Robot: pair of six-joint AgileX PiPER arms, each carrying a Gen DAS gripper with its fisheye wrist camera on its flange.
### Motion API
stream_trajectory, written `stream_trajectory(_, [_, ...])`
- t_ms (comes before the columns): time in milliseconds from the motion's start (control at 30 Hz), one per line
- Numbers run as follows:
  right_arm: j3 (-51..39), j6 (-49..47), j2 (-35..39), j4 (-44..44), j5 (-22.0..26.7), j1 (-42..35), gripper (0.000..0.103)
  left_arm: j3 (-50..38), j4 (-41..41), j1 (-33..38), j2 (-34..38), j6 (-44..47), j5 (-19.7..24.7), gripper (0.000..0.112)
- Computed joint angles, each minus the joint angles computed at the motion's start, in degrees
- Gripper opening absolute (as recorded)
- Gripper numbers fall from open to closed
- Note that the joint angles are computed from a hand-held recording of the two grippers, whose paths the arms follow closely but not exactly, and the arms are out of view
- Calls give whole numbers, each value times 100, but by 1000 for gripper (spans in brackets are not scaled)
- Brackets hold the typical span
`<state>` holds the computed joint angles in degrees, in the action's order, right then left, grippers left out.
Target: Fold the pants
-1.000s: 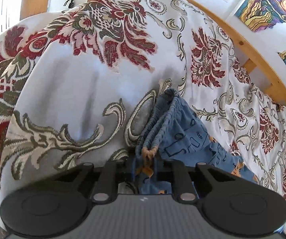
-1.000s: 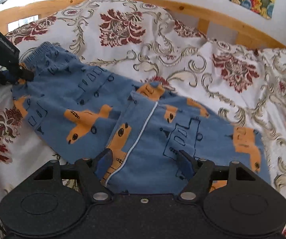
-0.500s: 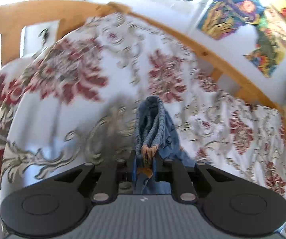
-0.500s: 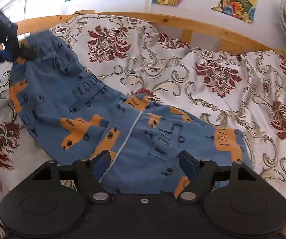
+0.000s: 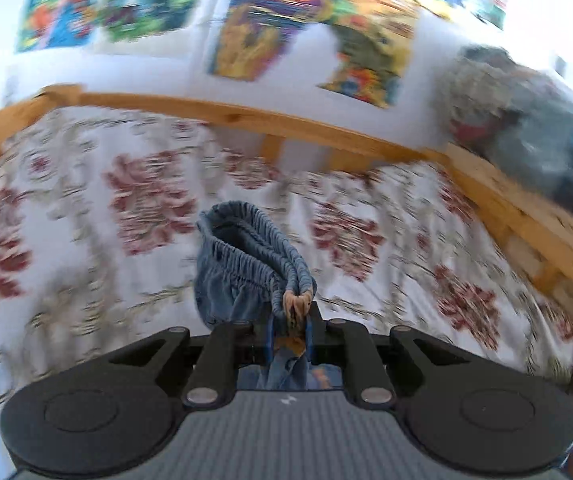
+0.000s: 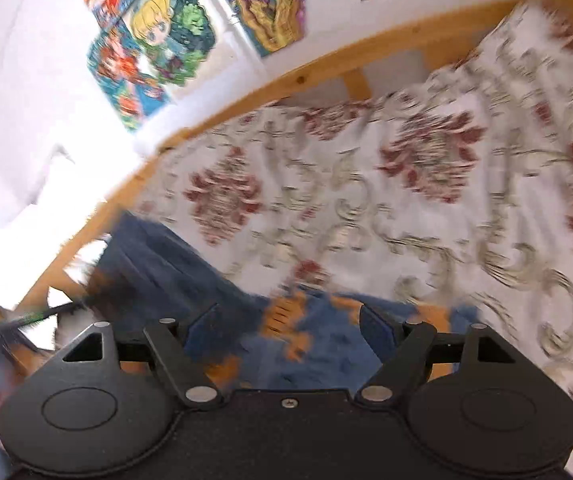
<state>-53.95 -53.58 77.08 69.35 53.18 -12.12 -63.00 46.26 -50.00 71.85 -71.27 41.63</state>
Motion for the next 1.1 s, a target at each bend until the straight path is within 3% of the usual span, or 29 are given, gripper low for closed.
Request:
stream_trajectory(167, [-1841, 1148, 812, -986, 1011, 134, 83, -495, -14, -550, 757, 590, 13, 15])
stream_trajectory(300, [-2389, 1825, 1060, -2110, 957, 757, 80, -924, 131, -1031, 1368, 763, 395, 15])
stream_trajectory(367, [-2205, 1847, 932, -2346, 677, 931, 45, -1092, 192, -1203, 1614, 722, 571, 15])
stream_trajectory(433, [-2006, 1675, 869, -2004, 792, 763, 25, -1193, 321, -1367, 1782, 654, 762, 15])
stream_trajectory(467, [-1897, 1546, 797, -1918, 773, 699, 22, -1260, 342, -1431, 1835, 651, 881, 15])
stream_trajectory(633, [-1617, 1116, 569, -1701, 851, 268, 16, -1574, 301, -1540, 2014, 815, 1082, 15])
stream_trajectory(867, [-1167, 370, 563, -1414, 1177, -614, 16, -2026, 171, -1582, 2513, 1274, 791, 16])
stream_trajectory(1100, [-558, -266, 754, -1290, 799, -902, 14, -2274, -433, -1398, 3051, 1709, 356, 20])
